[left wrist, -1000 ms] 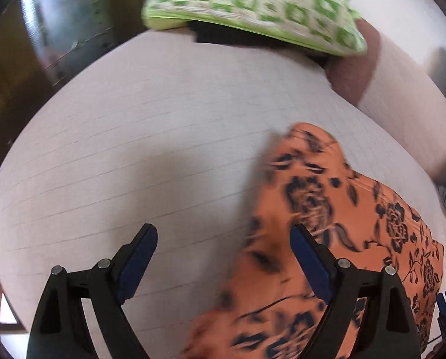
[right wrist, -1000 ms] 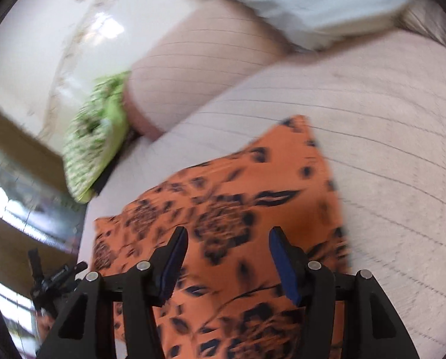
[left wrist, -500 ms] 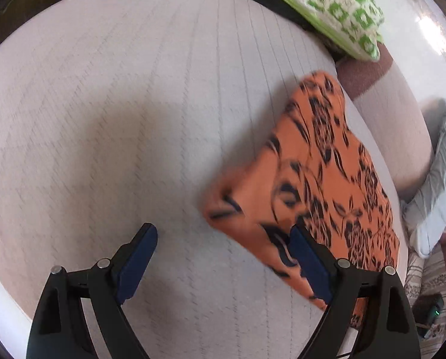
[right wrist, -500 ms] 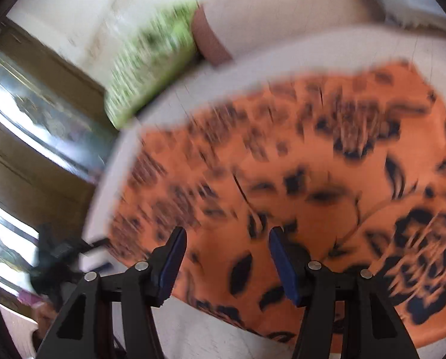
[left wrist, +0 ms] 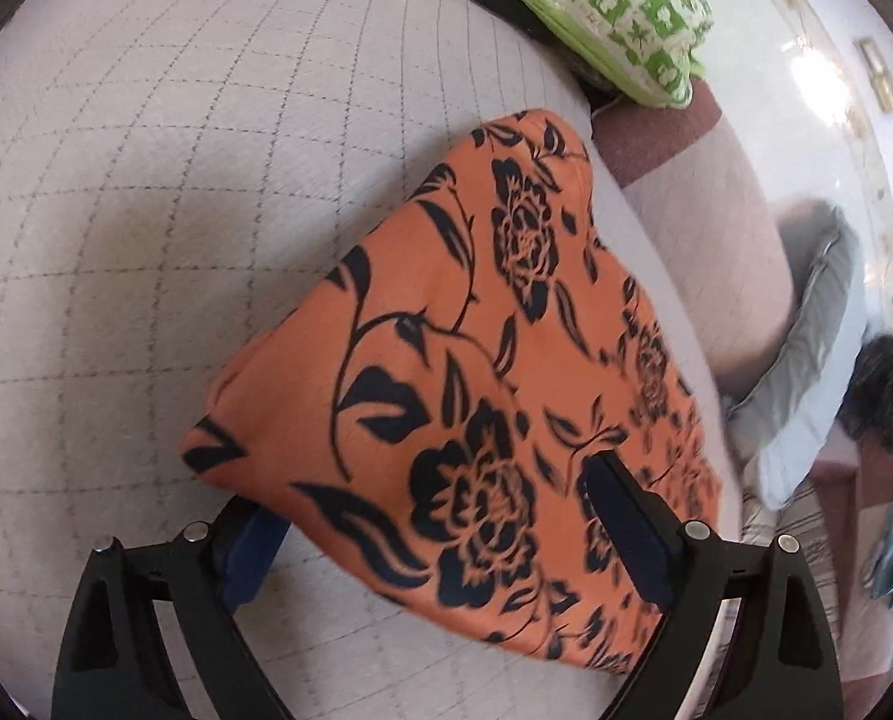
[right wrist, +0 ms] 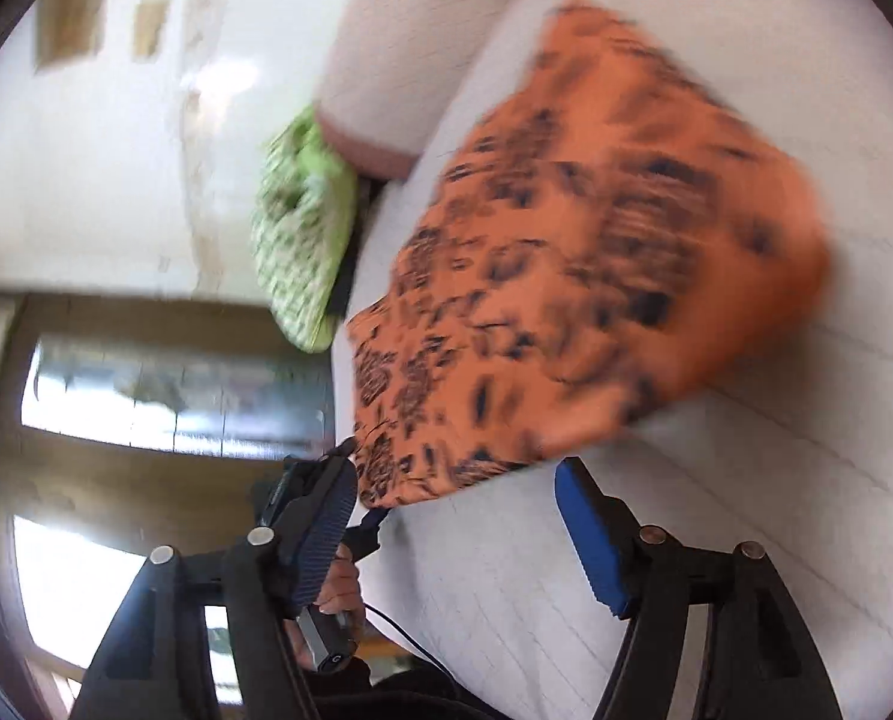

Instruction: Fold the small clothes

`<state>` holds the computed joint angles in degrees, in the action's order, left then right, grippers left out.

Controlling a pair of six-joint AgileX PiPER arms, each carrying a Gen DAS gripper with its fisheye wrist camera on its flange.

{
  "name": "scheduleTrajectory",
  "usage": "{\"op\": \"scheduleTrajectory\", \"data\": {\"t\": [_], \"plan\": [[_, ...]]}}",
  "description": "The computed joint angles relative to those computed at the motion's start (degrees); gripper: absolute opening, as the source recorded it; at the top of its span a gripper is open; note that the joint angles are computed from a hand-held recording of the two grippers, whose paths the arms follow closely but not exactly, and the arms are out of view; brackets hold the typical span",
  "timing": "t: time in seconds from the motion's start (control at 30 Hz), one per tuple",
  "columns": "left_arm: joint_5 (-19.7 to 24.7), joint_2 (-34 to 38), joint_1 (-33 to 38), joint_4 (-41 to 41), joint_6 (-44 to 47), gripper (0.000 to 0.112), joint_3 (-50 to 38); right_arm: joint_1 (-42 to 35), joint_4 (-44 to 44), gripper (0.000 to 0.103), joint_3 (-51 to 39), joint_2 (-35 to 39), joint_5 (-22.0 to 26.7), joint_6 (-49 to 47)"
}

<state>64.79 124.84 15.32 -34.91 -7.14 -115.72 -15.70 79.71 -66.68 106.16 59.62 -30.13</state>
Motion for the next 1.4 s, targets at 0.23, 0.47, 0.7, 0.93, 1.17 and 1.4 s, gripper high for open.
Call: {"op": "scheduleTrajectory", "data": {"t": [0.23,0.47,0.7,0.93,1.17,1.4], "plan": [[-2.7,-2.76,0.08,-1.02,3.92,0.076,4.47,-0.19,0.31,0.072,2.45,1.05,-8.79,4.73],[-3.97,-3.31,1.07,-2.59,5.17,0.078,6.43,3.79,-0.23,0.075,-2.76,3.38,-20.11,5.61],[-6.05,-2.96,0.44,-4.65,5.95,0.094,6.67,3.52,0.09,0.074,-4.98,5.21,-19.71,6.75],[-8.08,-1.8,-0.55,1.18,2.29,0.032,5.16,3.36,-1.48,0.023,-3.43,4.87,-23.39,6.2],[-8.9,-3.94,0.5,-2.64,6.61,0.02,8.03,6.41,-5.11,0.018,-2.23,0.4,-29.32,2.75],[-9.36,-9.16,2.49,-7.3,12.73,0.019,13.82,14.41,-23.83,0.017,0.02,-8.02,-41.47,8.11]]}}
